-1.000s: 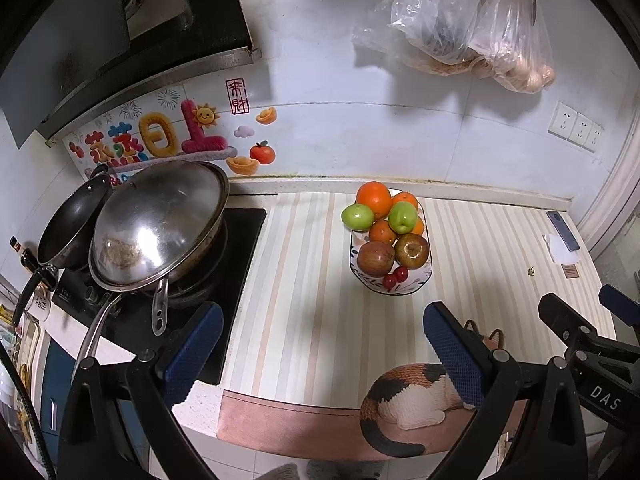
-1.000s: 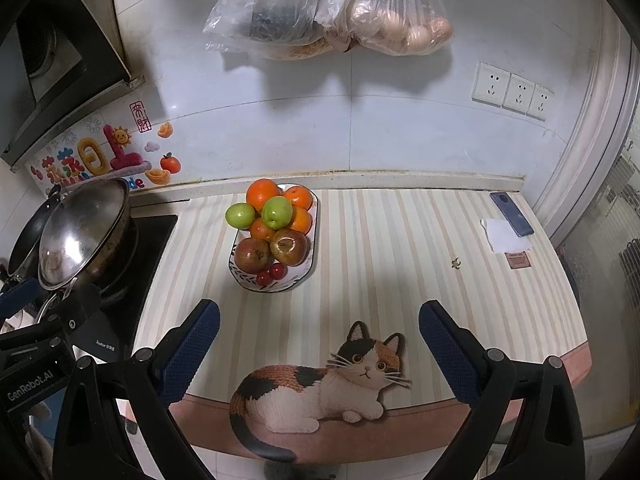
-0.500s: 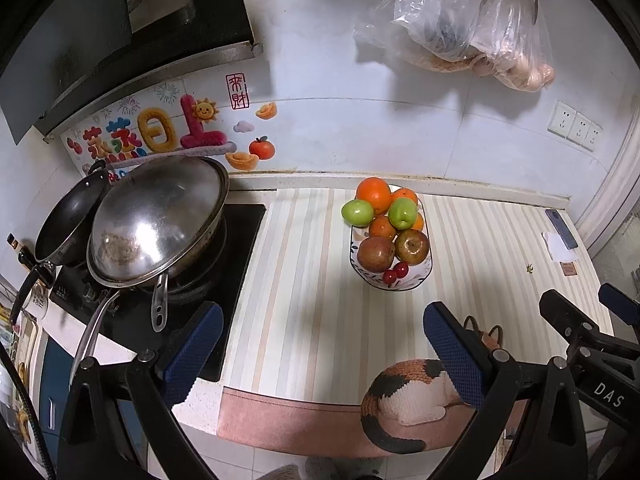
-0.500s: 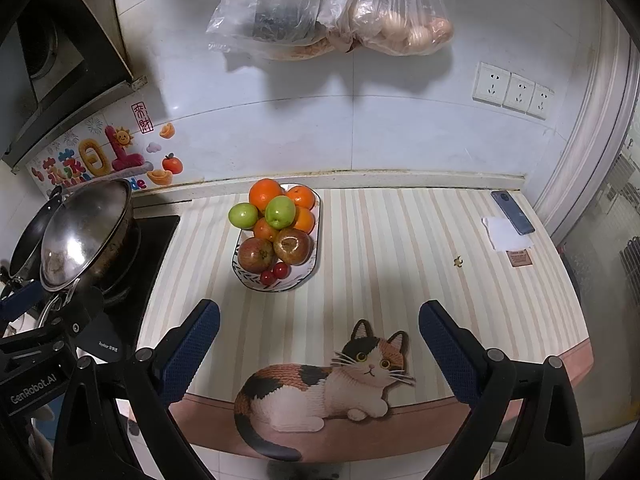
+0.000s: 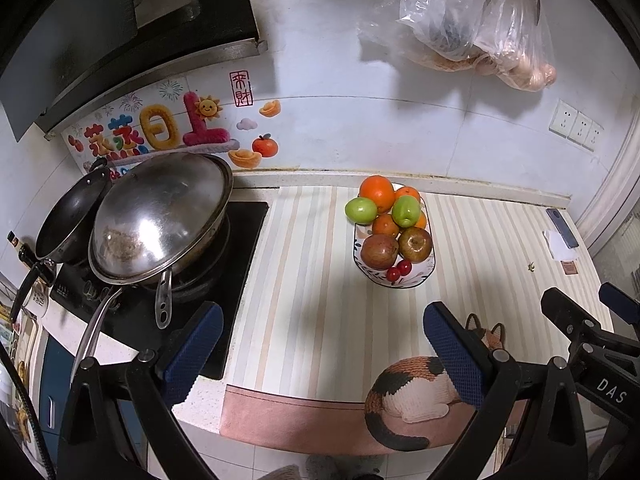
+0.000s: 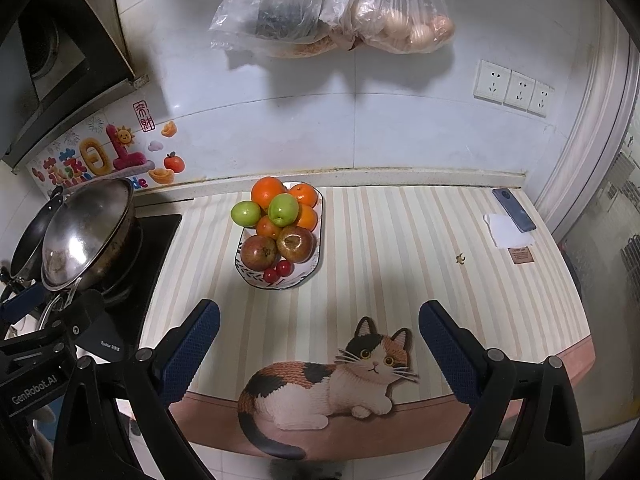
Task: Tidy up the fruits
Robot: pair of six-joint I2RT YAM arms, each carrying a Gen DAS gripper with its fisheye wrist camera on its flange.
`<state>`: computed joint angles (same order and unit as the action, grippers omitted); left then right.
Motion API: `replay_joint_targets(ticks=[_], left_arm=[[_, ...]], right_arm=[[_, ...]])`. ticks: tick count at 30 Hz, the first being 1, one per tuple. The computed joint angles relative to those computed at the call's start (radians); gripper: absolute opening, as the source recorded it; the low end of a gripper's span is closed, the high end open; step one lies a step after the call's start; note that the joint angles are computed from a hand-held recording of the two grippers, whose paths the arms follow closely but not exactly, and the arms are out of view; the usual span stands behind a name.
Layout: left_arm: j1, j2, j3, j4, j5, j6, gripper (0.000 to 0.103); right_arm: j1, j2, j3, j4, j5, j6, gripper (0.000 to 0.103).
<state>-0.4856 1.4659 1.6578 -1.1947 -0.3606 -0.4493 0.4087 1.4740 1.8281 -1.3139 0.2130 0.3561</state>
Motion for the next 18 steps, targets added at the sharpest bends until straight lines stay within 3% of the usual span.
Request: replay_joint_targets(ticks=[18], left_arm=[[-0.014, -0.001, 0.005, -0.012, -0.003, -0.013, 0.103]], right_arm=[[0.019, 0.009, 0.014, -0.009, 0.009, 0.019, 0.102]])
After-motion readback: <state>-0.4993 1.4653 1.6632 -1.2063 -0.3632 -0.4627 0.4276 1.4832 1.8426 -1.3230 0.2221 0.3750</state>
